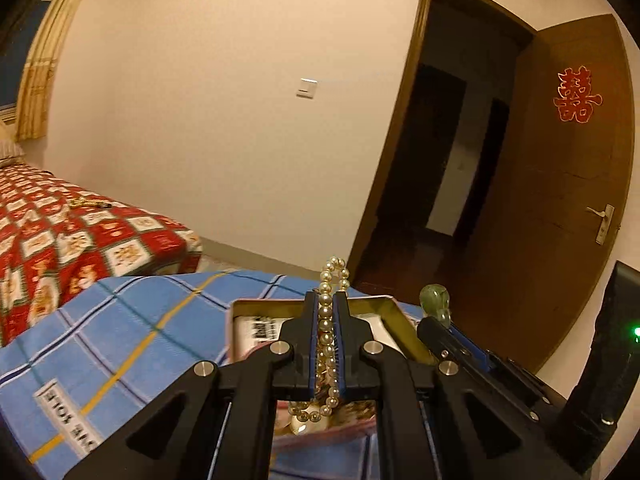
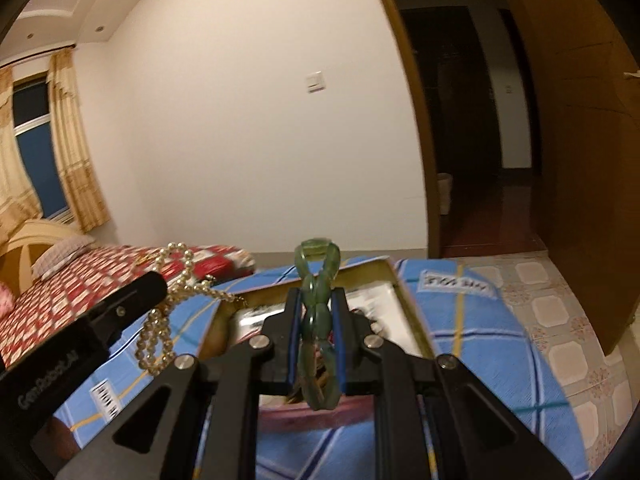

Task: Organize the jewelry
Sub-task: 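Carry the pearl necklace and jade bangle over the pink tin, then lower the pearls and jade bangle into the tin and open both tools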

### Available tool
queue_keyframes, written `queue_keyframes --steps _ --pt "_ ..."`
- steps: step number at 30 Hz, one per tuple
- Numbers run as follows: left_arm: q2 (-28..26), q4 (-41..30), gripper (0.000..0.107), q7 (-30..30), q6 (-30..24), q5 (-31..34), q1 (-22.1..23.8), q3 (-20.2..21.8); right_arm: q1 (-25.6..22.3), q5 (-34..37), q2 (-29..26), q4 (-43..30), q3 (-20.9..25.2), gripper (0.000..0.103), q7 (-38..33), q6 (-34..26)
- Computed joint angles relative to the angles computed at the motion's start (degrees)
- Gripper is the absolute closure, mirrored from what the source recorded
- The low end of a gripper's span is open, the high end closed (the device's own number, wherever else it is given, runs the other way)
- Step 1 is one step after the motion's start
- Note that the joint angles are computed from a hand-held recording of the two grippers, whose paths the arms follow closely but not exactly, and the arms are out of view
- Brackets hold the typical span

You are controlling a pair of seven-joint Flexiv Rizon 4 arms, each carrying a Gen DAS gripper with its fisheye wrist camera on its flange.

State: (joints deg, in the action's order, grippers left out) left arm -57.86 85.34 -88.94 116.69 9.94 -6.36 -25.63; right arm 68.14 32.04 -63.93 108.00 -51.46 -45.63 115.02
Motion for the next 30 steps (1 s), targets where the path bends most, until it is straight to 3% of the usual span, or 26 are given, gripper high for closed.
queue_keyframes --steps 8,12,21,23,25,27,29,30 --pt "-4.32 -8.3 0.101 4.06 -6.9 -4.98 -4.53 1.86 -3.79 -2.51 -0.76 -1.54 0.0 0.086 2.83 -2.53" --pt "-5.4 -10.39 0.101 5.98 -9.67 -8.82 -6.49 3.72 -7.21 -5.77 1.33 -2.22 3.17 0.086 2.57 -2.8" --pt "-5.08 -11.86 0.101 8.06 -13.91 -17.84 -12.91 12.47 -14.92 -11.87 5.24 -3.99 10.92 0.085 -0.48 -3.2" --pt "-4.95 -11.69 0.1 8.09 -13.92 -18.88 -13.38 13.04 -17.67 -13.32 6.55 -4.37 14.3 0.083 -1.93 -1.4" --pt "-4.81 -11.46 0.1 8.12 -13.77 -19.6 -13.72 13.53 -18.9 -12.9 7.2 -4.74 16.1 0.068 -3.31 -0.7" --pt "-4.69 -11.58 0.093 7.89 -13.91 -20.82 -14.93 15.37 -18.17 -11.01 6.89 -4.77 15.67 0.051 -4.49 -0.07" --pt "-4.6 -11.47 0.064 7.94 -13.77 -21.29 -15.49 16.13 -16.77 -8.41 6.16 -4.58 14.27 0.047 -5.41 1.02" --pt "-4.49 -11.24 0.055 7.62 -12.99 -21.84 -16.33 17.34 -16.59 -7.44 6.1 -4.63 14.17 0.044 -5.87 1.23"
